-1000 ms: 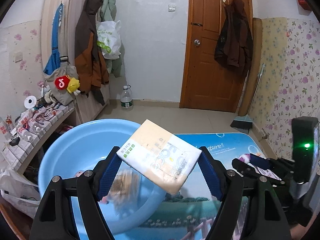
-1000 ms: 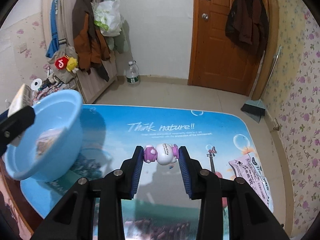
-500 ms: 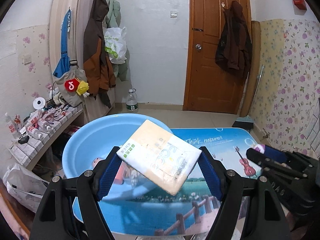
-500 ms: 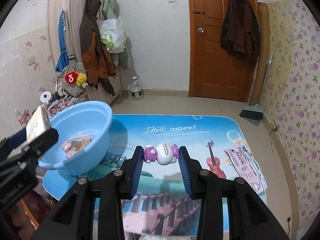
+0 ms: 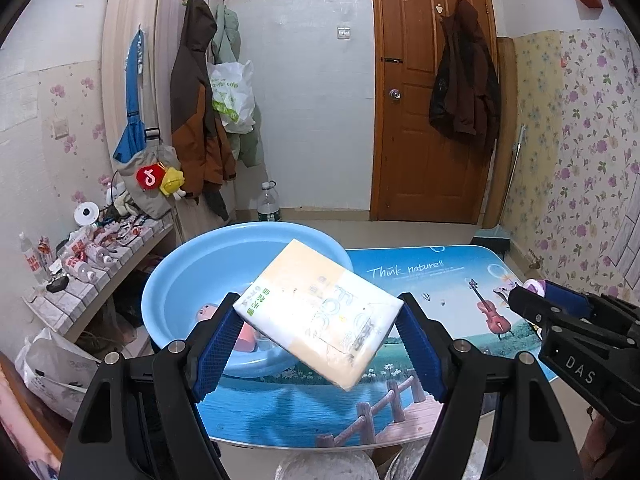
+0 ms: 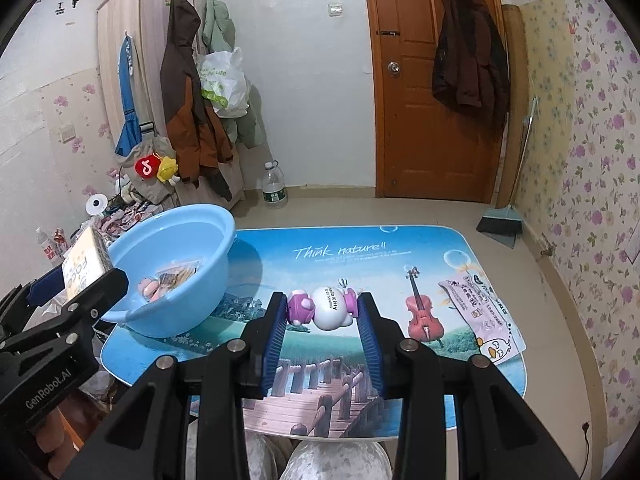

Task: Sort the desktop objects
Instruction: 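Carry the tissue pack toward the basin while the right gripper holds the toy, then move the tissue pack over the basin while the right gripper carries the toy there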

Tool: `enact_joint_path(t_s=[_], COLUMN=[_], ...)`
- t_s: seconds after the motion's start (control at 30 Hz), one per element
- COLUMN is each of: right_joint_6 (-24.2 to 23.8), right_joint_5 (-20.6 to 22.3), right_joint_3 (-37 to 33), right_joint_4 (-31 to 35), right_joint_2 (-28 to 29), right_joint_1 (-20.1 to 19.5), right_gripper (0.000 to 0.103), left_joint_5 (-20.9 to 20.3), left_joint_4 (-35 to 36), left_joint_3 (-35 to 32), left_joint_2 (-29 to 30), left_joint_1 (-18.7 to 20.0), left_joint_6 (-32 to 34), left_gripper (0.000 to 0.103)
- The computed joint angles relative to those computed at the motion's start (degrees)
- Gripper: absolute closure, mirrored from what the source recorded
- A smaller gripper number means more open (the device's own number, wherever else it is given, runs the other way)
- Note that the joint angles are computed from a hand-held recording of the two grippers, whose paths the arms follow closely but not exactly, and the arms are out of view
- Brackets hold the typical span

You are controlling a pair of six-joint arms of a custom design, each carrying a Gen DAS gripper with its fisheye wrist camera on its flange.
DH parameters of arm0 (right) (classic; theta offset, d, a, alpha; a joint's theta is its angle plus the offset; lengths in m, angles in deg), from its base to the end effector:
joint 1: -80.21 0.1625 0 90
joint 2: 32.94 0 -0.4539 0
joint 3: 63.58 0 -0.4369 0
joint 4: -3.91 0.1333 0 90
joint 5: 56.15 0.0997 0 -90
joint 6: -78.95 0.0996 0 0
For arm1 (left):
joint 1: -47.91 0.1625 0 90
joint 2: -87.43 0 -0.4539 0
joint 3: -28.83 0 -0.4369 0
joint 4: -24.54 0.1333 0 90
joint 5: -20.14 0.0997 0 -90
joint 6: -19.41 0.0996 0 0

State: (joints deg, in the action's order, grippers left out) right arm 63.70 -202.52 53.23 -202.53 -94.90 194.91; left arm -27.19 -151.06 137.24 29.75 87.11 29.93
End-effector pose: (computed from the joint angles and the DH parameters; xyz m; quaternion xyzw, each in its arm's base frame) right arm 0.2801 -0.4885 0.2673 0.0314 -0.7942 0.4831 0.3672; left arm -0.3713 -0.5619 0.2048 0.3594 0.8200 -0.3815 0.2298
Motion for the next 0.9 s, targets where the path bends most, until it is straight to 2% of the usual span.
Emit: enact_joint_path(t_s=[0.37, 0.9], right_joint_6=[0.4, 1.7], right_joint_5=[-0.2, 0.4], right_joint_3=[0.4, 0.0], right_joint_4=[-0.9, 1.3], right_joint_2=[-0.7, -0.2], right_joint_1=[0.0, -0.6], right_gripper=[0.066, 0.066], left_joint_5=[-1.1, -1.2], left_joint_4=[1.0, 2.0], left_joint_3=[-0.7, -1.1], left_joint_2=[0.5, 0.8], left_joint_1=[0.2, 1.0], left_joint_6=[0.2, -0.9], left_gripper=[0.028, 0.028])
